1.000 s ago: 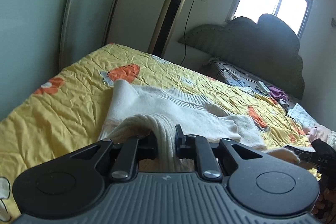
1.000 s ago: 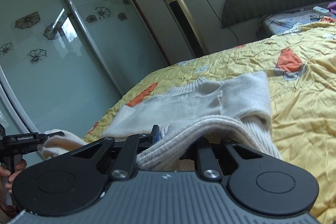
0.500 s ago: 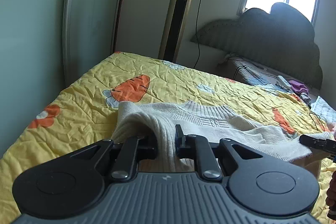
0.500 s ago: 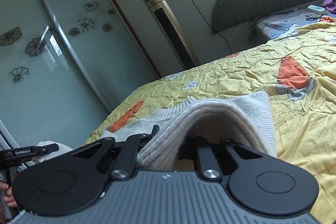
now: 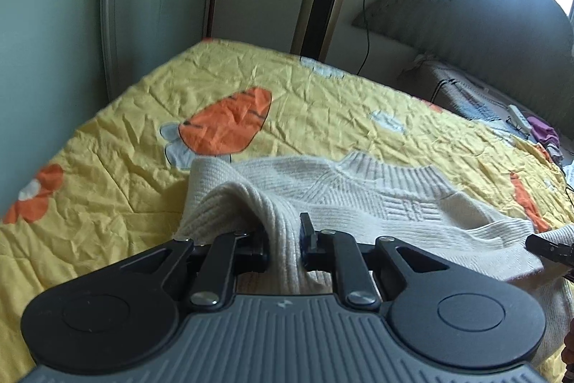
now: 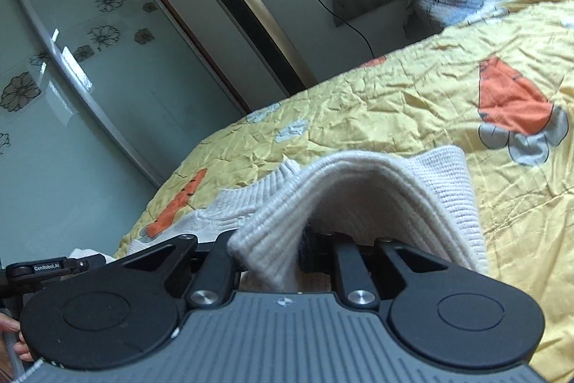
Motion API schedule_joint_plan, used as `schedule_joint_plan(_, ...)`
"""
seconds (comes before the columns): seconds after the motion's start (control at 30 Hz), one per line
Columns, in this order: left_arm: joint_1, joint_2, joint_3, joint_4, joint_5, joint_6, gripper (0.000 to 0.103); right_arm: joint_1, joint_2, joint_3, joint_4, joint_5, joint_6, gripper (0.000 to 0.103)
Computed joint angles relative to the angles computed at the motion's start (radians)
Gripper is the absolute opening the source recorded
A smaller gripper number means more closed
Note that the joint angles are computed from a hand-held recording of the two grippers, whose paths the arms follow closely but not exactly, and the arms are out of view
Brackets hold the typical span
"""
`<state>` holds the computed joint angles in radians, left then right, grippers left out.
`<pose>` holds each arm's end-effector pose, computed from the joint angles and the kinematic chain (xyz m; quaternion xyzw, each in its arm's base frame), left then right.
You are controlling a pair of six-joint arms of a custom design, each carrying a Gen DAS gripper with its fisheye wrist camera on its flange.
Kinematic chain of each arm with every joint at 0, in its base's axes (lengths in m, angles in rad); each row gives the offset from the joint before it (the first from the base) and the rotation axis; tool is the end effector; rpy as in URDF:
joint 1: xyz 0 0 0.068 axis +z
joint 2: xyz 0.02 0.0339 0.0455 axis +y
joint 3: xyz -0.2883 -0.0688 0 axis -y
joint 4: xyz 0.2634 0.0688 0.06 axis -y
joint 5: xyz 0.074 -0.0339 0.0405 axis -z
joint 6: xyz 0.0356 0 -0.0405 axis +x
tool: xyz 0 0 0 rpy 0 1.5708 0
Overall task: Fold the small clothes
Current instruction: 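Lift the hem with both grippers and fold it toward the collar, then open both grippers to lay the hem down near the collar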
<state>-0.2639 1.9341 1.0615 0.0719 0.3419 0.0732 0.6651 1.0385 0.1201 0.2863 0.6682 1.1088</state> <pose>0.3952 -0.1191 0.1426 0.2162 0.8896 -0.1922 0.3534 0.1423 0.0836 0.1288 0.3301 0.7893 0.1464 0.4967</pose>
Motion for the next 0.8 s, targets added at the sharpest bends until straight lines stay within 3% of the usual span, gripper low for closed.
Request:
schedule_joint_plan(0.17,0.034,0.102,0.129,-0.135,0.07,-0.066,0.019,-0.13,0.136,-0.004,0.126,-0.15,-0.043,0.024)
schedule_joint_plan(0.27,0.08,0.145,0.214,-0.225,0.197,-0.133,0.03,-0.193,0.163,0.001,0.154,-0.224,-0.085,0.037)
schedule_joint_plan(0.33,0.111,0.178,0.267,-0.269,0.295,-0.191,0.047,-0.229,0.169,0.002,0.182,-0.26,-0.114,0.048)
schedule_joint_plan(0.43,0.137,0.213,0.304,-0.247,0.382,-0.297,0.057,-0.262,0.182,0.017,0.199,-0.273,-0.161,0.057)
schedule_joint_plan(0.53,0.153,0.212,0.29,-0.141,0.412,-0.391,0.068,-0.299,0.231,0.048,0.2,-0.298,-0.197,0.059)
schedule_joint_plan(0.63,0.15,0.178,0.263,-0.083,0.365,-0.387,0.068,-0.294,0.262,0.078,0.174,-0.28,-0.219,0.059)
schedule_joint_plan(0.73,0.082,0.121,0.226,-0.108,0.165,-0.181,0.068,-0.225,0.242,0.117,0.087,-0.2,-0.236,0.065)
schedule_joint_plan(0.8,0.018,0.096,0.174,-0.07,0.018,-0.043,0.069,-0.183,0.262,0.16,0.041,-0.176,-0.313,0.068)
